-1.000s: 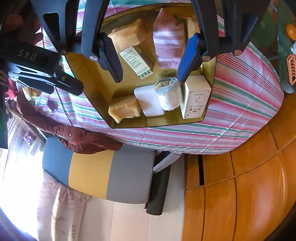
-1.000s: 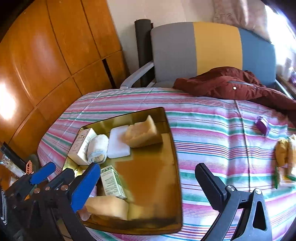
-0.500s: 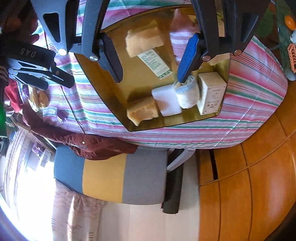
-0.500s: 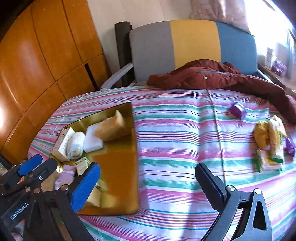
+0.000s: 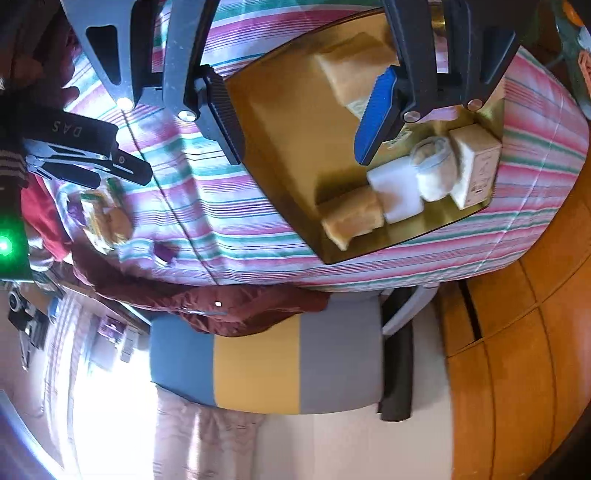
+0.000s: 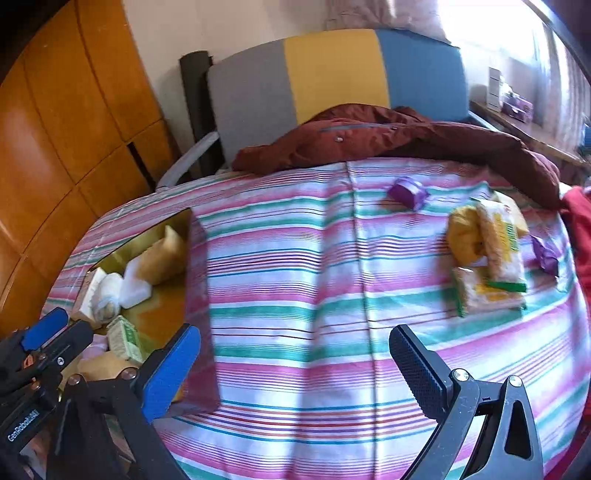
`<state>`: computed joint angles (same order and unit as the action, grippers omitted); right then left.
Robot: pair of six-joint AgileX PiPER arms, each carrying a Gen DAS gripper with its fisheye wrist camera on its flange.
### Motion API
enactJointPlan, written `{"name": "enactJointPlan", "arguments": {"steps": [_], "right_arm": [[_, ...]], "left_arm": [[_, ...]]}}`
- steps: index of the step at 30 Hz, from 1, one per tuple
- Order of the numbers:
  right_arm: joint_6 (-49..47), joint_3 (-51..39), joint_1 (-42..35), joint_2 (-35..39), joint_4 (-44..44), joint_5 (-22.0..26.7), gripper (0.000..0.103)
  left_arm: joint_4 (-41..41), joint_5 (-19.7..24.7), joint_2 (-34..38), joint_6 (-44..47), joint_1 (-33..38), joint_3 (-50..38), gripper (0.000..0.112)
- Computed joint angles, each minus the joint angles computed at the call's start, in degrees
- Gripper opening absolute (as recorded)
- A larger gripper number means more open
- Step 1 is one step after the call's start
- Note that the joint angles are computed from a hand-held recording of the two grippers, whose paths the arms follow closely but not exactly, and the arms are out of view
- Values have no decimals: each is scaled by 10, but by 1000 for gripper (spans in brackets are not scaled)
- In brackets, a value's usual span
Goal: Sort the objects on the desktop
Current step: 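Move both open tools back toward the pile of snacks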
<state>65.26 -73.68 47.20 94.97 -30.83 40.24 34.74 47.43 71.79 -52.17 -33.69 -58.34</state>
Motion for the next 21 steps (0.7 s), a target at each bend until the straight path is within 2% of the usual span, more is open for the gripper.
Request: {"name": "enactJointPlan", "arguments": {"steps": [9, 16, 21], "right_arm": [[-21, 67, -57, -47, 43, -8, 103], [-93, 124, -142, -105, 137, -33, 103], [-145, 152, -209, -146, 188, -33, 103]], "left_arm": [[-19, -14, 44, 30, -43, -33, 62], [-40, -21, 79, 49, -64, -55, 62], [-62, -30, 102, 72, -69, -68, 62]]}}
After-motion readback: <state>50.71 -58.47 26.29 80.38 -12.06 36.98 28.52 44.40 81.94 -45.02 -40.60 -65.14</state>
